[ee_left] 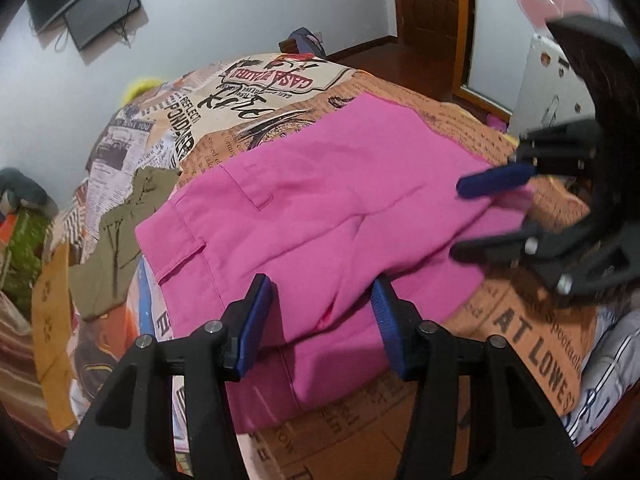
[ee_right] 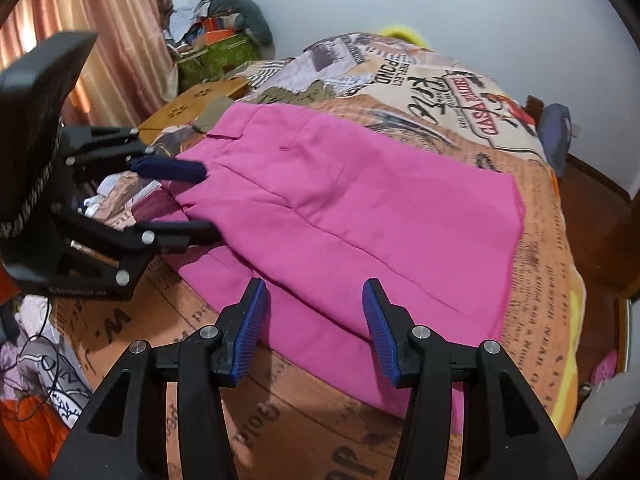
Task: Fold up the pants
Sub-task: 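Open both grippers and smooth the folded pink pants flat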
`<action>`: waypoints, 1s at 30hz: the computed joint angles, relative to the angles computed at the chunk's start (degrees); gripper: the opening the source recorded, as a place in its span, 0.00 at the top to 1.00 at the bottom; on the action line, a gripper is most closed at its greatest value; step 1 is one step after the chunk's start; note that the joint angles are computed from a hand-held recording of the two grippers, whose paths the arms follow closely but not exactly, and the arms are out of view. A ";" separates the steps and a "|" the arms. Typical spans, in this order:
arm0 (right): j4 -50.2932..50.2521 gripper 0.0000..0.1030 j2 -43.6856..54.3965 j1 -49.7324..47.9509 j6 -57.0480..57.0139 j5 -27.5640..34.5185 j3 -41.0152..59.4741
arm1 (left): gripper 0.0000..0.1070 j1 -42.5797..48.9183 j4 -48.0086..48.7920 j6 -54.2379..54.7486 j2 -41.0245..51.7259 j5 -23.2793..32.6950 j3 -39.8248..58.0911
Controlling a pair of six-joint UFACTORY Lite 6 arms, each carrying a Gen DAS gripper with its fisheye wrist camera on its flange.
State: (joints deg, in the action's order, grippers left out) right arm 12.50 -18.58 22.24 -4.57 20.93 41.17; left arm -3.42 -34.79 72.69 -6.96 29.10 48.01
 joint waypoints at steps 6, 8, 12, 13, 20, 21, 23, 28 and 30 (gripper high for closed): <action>3.13 0.68 3.27 -1.34 -3.63 -2.74 1.52 | 0.52 2.03 -2.68 0.05 2.84 4.97 4.44; 9.68 0.82 3.82 -2.48 -9.92 -3.00 1.56 | 0.52 2.35 -3.14 0.04 3.00 6.47 4.87; 11.88 0.91 2.70 -2.00 -11.49 -5.11 0.93 | 0.52 1.65 -3.20 0.56 1.79 5.91 3.30; 11.89 0.91 2.26 -1.89 -11.42 -5.42 0.74 | 0.52 1.16 -2.85 0.84 1.13 4.70 2.31; 11.67 0.93 -0.51 -1.95 -11.60 -5.26 0.08 | 0.65 -1.35 0.65 -1.26 -0.84 -4.77 -2.04; 10.96 0.93 -0.88 -1.84 -11.02 -5.16 -0.09 | 0.73 -0.93 0.49 -1.53 -0.68 -4.66 -1.65; 9.20 0.93 -1.49 -1.35 -9.36 -4.93 -0.43 | 0.83 0.06 -1.17 -0.12 -1.34 -4.39 -1.62; 3.78 0.94 -4.23 -0.29 -4.55 -3.90 -1.75 | 0.86 1.28 -3.39 3.59 -6.12 -2.30 -4.17; 1.51 0.94 -5.68 0.38 -2.31 -3.06 -2.28 | 0.86 1.56 -3.39 4.35 -7.65 -1.75 -5.38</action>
